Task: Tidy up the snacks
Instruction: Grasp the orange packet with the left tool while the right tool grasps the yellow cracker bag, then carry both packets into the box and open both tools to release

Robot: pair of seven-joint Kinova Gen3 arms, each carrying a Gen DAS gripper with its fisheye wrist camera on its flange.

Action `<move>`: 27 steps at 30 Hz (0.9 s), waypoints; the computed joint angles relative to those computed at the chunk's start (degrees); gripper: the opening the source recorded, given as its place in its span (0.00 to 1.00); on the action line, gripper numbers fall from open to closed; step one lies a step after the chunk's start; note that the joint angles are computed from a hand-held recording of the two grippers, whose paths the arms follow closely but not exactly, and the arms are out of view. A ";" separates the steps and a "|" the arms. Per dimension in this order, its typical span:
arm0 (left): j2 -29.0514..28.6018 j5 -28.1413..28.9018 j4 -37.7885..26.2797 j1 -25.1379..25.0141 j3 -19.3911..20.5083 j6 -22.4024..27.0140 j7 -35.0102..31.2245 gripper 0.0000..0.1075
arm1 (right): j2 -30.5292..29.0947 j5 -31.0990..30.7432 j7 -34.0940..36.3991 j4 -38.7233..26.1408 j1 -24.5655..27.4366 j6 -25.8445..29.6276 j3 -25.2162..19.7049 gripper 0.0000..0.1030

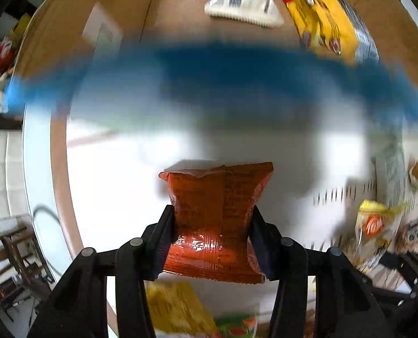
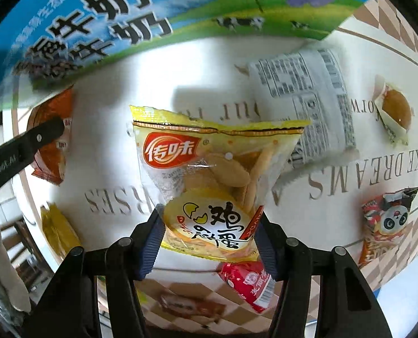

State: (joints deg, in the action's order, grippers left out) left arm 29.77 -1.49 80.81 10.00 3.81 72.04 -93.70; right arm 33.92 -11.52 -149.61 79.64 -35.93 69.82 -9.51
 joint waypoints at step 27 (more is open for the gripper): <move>-13.18 1.48 17.29 -0.42 1.13 -4.97 3.35 0.41 | -7.64 -1.59 -2.58 10.55 0.18 -6.47 -1.44 0.47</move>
